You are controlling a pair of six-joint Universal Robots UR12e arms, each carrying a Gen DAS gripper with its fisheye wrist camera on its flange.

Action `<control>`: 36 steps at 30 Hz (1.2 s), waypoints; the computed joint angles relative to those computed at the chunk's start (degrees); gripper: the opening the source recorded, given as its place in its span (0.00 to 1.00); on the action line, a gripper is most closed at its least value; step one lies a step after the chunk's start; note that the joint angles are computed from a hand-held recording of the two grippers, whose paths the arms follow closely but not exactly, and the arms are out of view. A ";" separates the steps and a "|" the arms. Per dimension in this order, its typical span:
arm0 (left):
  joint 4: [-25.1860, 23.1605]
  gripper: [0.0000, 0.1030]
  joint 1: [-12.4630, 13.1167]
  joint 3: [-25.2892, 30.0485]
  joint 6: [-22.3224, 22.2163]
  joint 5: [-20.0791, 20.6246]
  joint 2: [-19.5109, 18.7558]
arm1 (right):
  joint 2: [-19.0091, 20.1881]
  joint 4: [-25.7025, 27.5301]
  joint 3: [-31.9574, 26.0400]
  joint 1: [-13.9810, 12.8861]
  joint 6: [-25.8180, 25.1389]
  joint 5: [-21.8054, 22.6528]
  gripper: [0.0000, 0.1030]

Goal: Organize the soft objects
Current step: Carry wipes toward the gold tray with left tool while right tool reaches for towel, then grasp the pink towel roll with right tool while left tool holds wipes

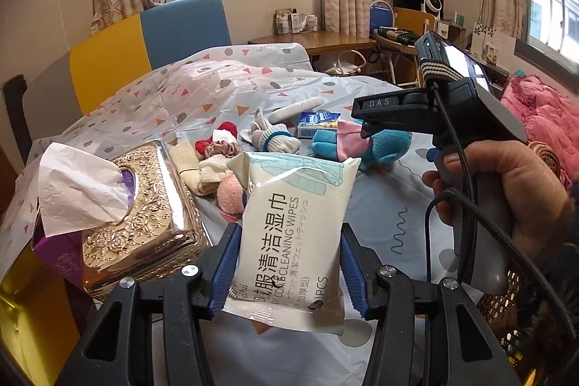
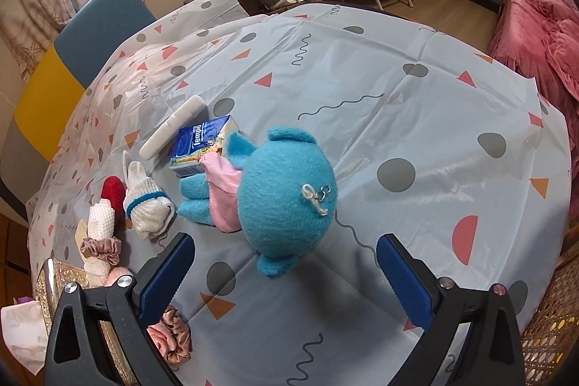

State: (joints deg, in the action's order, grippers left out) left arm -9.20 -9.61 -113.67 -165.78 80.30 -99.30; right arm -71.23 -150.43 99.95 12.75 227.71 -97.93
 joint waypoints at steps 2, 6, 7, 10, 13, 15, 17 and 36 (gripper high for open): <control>0.12 0.52 0.10 -0.09 -0.31 -0.11 0.19 | 0.15 0.00 -0.22 0.12 -0.92 0.08 1.00; 0.73 0.52 0.71 -1.10 -1.02 -0.77 1.19 | 0.44 -1.69 -0.51 0.47 -3.57 0.75 1.00; 0.58 0.52 1.01 -1.57 -1.30 -1.39 1.71 | 0.51 -3.00 -0.48 0.59 -4.82 1.23 1.00; 2.07 0.52 1.87 -3.31 -1.11 -1.45 3.40 | 0.91 -6.52 -0.70 1.16 -8.93 2.52 1.00; 2.66 0.52 2.88 -4.35 -2.16 -0.75 4.53 | 1.57 -6.17 -1.70 1.57 -12.24 3.71 0.99; 2.34 0.52 3.80 -4.72 -3.85 -0.91 5.13 | 1.73 -4.92 -2.10 1.77 -12.86 3.91 0.99; 3.08 0.52 4.26 -5.07 -4.78 -0.36 5.49 | 1.64 -5.35 -1.90 1.69 -13.07 5.06 0.99; 4.76 0.52 7.59 -7.16 -9.16 -1.20 7.75 | 3.30 -4.17 -4.22 3.10 -26.46 13.89 0.84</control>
State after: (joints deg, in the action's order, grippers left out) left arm -4.44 -2.03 -120.84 -174.94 79.10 -91.54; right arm -67.94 -154.60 95.73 15.84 201.25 -84.04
